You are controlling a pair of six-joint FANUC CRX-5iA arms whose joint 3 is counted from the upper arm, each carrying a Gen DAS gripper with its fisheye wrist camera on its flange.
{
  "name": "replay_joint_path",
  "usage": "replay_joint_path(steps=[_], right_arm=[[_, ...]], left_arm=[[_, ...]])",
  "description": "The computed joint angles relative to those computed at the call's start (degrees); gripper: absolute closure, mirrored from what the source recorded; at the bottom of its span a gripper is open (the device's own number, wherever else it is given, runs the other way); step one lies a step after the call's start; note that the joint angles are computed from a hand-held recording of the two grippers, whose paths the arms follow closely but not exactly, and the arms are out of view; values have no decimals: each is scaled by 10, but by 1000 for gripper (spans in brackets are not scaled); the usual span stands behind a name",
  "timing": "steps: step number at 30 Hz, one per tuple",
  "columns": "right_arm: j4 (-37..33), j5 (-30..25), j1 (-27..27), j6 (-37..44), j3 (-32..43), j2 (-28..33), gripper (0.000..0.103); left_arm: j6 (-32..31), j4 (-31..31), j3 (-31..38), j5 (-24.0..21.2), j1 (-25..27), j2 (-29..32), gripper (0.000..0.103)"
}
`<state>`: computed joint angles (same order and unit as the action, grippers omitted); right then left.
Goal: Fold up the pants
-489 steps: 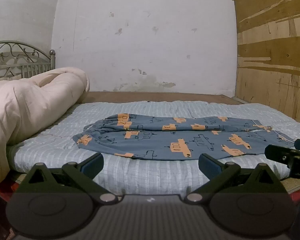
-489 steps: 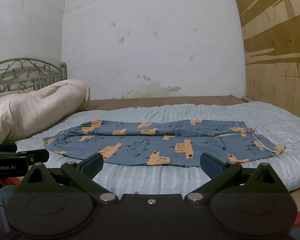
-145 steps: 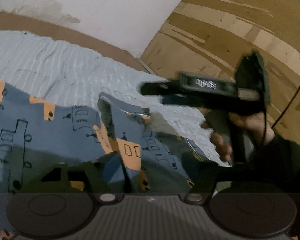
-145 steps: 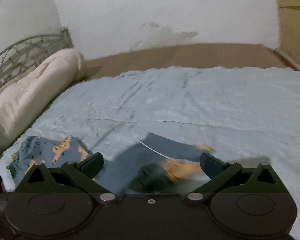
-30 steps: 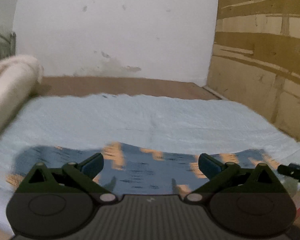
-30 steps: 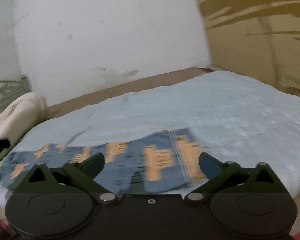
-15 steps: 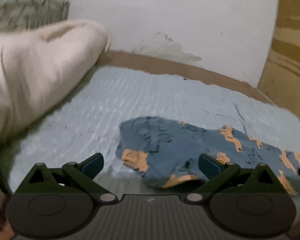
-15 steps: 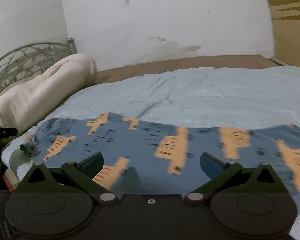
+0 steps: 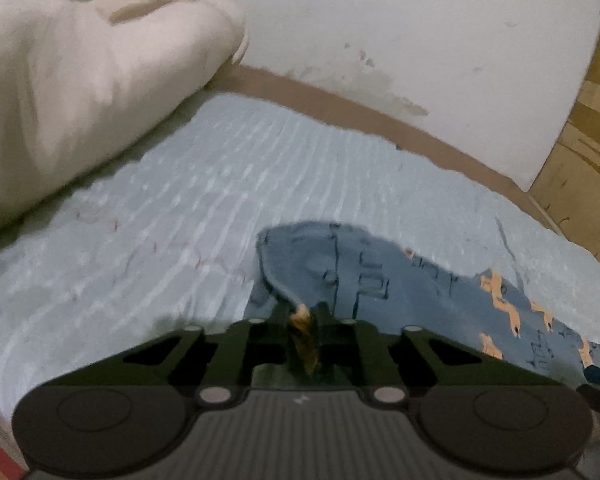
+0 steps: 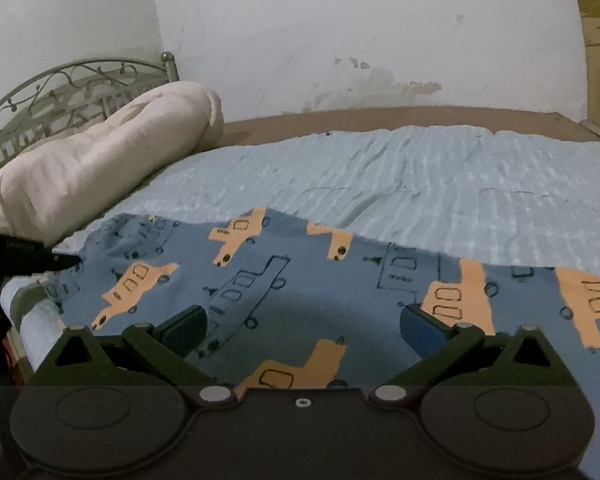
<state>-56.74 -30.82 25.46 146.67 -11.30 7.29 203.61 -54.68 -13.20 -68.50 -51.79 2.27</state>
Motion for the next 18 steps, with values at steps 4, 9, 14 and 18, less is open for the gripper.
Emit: replay_joint_path(steps=[4,9,14,18], right_arm=[[-5,4,1,7,-2,1,1],[-6,7,3,7,-4,1,1],[-1,15,8,10,-10,-2,1],[5,18,12,6,-8,0,1]], left_arm=[[-27,-21,18,-37,-8,11,94],[-29,-18,2,-27,6,10,94],[26,-32,-38,16,3,-16,72],[31,-18,-52,33,10,-26,37]])
